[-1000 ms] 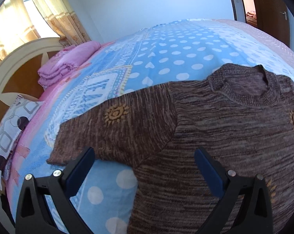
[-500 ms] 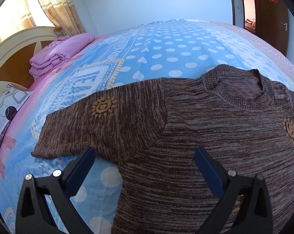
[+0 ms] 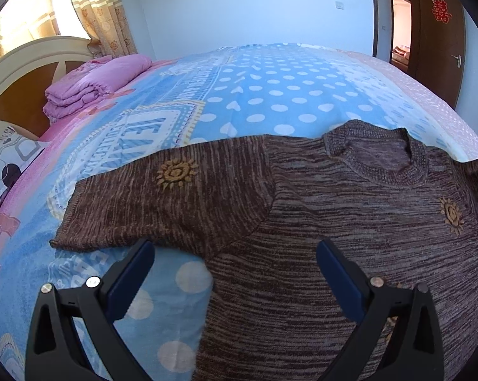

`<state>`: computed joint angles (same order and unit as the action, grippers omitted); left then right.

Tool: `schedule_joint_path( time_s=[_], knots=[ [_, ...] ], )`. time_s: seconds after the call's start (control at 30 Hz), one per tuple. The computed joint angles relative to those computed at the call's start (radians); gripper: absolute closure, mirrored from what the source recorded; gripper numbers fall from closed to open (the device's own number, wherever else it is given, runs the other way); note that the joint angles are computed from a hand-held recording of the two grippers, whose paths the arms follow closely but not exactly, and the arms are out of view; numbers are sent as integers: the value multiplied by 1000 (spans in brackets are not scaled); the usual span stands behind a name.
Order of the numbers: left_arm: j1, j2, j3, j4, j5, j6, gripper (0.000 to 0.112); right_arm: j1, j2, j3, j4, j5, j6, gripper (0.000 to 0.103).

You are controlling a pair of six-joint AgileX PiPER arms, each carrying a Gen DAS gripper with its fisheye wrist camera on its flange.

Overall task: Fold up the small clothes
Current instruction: 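Fold the held sleeve and side inward across the sweater body with the right tool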

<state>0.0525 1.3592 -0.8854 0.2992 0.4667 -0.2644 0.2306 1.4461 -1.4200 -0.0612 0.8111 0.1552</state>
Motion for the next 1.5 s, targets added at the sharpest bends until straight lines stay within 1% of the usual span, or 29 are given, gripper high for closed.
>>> schedule_joint_path(
  time_s=[0.07, 0.1, 0.13, 0.17, 0.2, 0.23, 0.27, 0.37, 0.43, 0.47, 0.5, 0.6, 0.7, 0.8, 0.87, 0.9, 0.93, 0.97, 1.03, 1.13, 1.2, 1.23, 1.3, 1.37, 1.43, 1.47, 1.5],
  knots=[
    [25, -1, 0, -27, 1, 34, 9, 71, 47, 3, 2, -35, 35, 94],
    [35, -3, 2, -29, 1, 42, 9, 88, 69, 14, 46, -63, 21, 93],
    [45, -6, 6, -30, 0, 49, 9, 98, 99, 24, 129, -86, -29, 93],
    [53, -8, 8, -27, 1, 54, 9, 110, 127, 36, 200, -103, -71, 85],
    [60, -7, 7, -15, 6, 49, 9, 122, 150, 52, 257, -121, -100, 65],
    [67, -10, 8, -9, 11, 48, 9, 132, 164, 75, 301, -135, -113, 54],
    [75, -10, 5, -11, 20, 55, 9, 137, 164, 109, 350, -154, -138, 47],
    [110, -29, 1, -75, 38, 141, 9, 133, 114, 221, 438, -180, -203, 47],
    [108, -45, -6, -86, 54, 165, 9, 89, 43, 317, 496, -170, -262, 46],
    [107, -51, -14, -124, 67, 207, 9, 54, 3, 367, 532, -159, -305, 45],
    [99, -57, -25, -156, 86, 241, 9, 14, -37, 411, 554, -146, -341, 43],
    [21, -74, -50, -165, 128, 248, 9, -95, -147, 527, 556, -138, -382, 39],
    [-141, -63, -81, -82, 167, 129, 9, -167, -227, 616, 559, -172, -418, 39],
    [-333, -24, -96, 88, 184, -69, 9, -196, -260, 694, 635, -231, -509, 38],
    [-463, 36, -122, 204, 204, -197, 9, -202, -251, 731, 711, -275, -593, 38],
    [-522, 74, -136, 259, 208, -255, 9, -194, -252, 745, 725, -294, -607, 38],
    [-565, 103, -148, 301, 216, -297, 9, -184, -249, 762, 744, -316, -625, 38],
    [-598, 142, -165, 337, 220, -330, 9, -186, -247, 775, 766, -320, -653, 38],
    [-631, 225, -221, 354, 243, -361, 9, -177, -239, 786, 779, -326, -674, 38],
    [-630, 309, -282, 386, 252, -400, 9, -142, -253, 811, 742, -377, -669, 38],
    [-614, 327, -303, 419, 250, -429, 9, -128, -259, 819, 729, -390, -662, 38],
    [-618, 337, -316, 446, 265, -457, 9, -124, -263, 822, 730, -393, -666, 38],
    [-606, 365, -338, 535, 326, -538, 9, -119, -263, 825, 738, -398, -678, 37],
    [-534, 377, -350, 539, 333, -546, 9, -118, -263, 830, 743, -402, -685, 36],
    [-462, 406, -380, 557, 387, -579, 9, -110, -259, 833, 736, -414, -681, 36],
    [-421, 411, -394, 519, 390, -554, 9, -104, -263, 836, 726, -418, -670, 35],
    [-367, 404, -400, 452, 372, -508, 9, -102, -263, 838, 728, -423, -672, 35]
  ],
)
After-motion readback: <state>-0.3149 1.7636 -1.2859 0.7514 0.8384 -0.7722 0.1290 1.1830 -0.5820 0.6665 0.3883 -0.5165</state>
